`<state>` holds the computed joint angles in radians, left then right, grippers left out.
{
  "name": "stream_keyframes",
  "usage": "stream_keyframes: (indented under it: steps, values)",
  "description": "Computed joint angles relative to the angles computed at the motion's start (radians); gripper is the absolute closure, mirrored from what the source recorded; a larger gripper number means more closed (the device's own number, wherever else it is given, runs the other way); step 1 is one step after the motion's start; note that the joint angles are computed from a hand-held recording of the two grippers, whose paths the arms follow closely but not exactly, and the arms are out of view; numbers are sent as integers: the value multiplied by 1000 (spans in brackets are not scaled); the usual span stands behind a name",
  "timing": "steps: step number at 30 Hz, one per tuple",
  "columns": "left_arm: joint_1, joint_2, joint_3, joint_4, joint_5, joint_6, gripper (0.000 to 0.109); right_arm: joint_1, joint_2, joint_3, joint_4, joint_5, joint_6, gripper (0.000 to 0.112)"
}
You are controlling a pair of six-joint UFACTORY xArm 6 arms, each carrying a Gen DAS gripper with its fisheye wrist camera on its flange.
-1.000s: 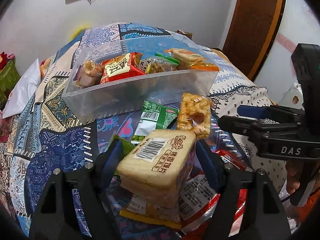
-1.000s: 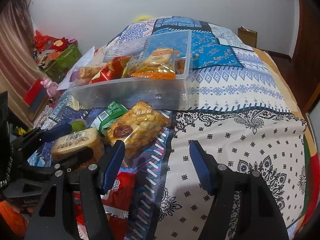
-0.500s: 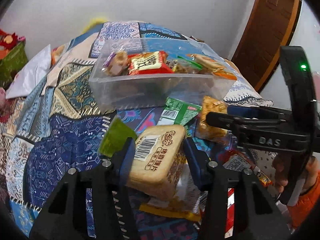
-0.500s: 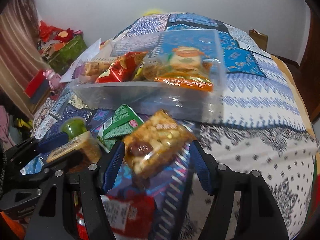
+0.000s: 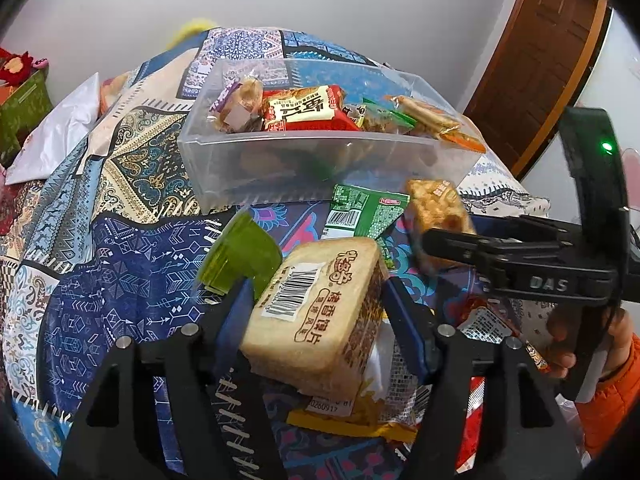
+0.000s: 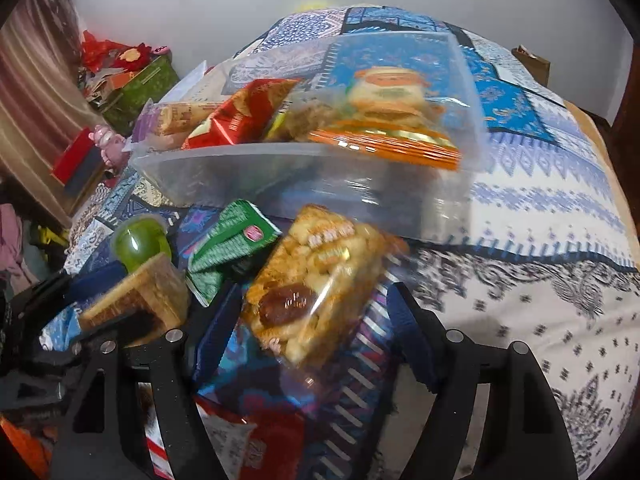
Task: Organize snacks
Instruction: 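Grasp a wrapped bread loaf with the left tool while the right tool grasps a nut bar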
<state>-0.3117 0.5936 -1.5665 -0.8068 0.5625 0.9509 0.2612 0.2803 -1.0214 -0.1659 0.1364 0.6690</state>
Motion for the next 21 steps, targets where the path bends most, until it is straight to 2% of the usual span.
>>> stream_keyframes:
  steps: [4, 9, 11, 18, 19, 20, 21]
  values:
    - [-10, -3, 12, 2, -24, -16, 42, -14, -52, 48, -85, 13, 68, 51]
    - [-9, -15, 30, -18, -35, -30, 44, -18, -88, 39, -341, 105, 271, 52]
    - [-7, -20, 34, -15, -33, -37, 45, -12, -80, 16, -385, 123, 294, 52]
    - [4, -34, 40, -7, -15, -52, 48, 5, 29, -91, -279, 151, 161, 53]
    - [5, -39, 44, -13, -15, -46, 50, 5, 33, -92, -268, 146, 152, 62]
    - [7, -45, 48, -28, -12, -30, 62, 5, 35, -90, -250, 141, 137, 67]
    - [5, -55, 57, -42, -18, -12, 66, 3, 28, -79, -245, 126, 136, 67]
